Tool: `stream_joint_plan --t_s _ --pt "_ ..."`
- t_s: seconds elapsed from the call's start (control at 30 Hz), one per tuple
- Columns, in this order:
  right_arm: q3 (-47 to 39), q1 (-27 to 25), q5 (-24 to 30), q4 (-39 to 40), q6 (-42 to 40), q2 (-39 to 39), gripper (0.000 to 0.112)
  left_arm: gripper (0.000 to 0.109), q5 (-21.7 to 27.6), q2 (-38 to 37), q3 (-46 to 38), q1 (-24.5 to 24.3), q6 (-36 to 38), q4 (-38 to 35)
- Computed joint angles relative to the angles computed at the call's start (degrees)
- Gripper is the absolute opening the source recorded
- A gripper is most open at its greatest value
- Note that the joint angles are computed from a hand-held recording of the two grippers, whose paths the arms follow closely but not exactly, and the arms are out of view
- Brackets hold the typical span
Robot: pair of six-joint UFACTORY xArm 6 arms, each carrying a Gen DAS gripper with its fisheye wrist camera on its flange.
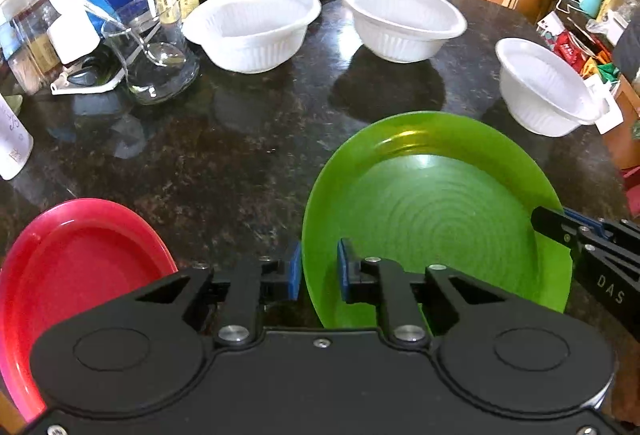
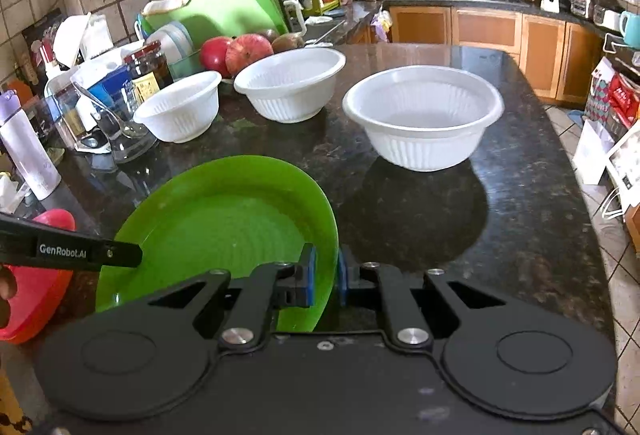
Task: Organize plates and bowls
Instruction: 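Lift the green plate with the right tool toward the left tool's plate stack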
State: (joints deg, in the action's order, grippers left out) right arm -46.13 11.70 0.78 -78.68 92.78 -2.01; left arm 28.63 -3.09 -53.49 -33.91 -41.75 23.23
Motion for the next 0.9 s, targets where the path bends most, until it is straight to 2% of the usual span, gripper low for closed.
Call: stream_joint_plan --t_s 0.17,0.4,0.7,0.9 --pt "3.5 0.6 2.8 -2.9 2.3 -4.8 0.013 0.023 0.0 -2.1 1.3 -1.9 -2.6 2.5" --pt "9.3 -1.6 1.9 -1.7 3.2 -10.3 0.013 0.023 -0.8 -4.0 2.9 -4.6 -4.9 3.8" --pt "15.8 -3.9 2.1 -6.2 9.2 -18.5 0.013 0.023 -1.8 -4.3 3.6 -7.8 -9.1 6.2" --pt "17.2 -3.1 3.4 -11.5 15.9 -20.6 0.013 0.023 -1.1 -4.5 3.9 -9.1 -10.9 7.7"
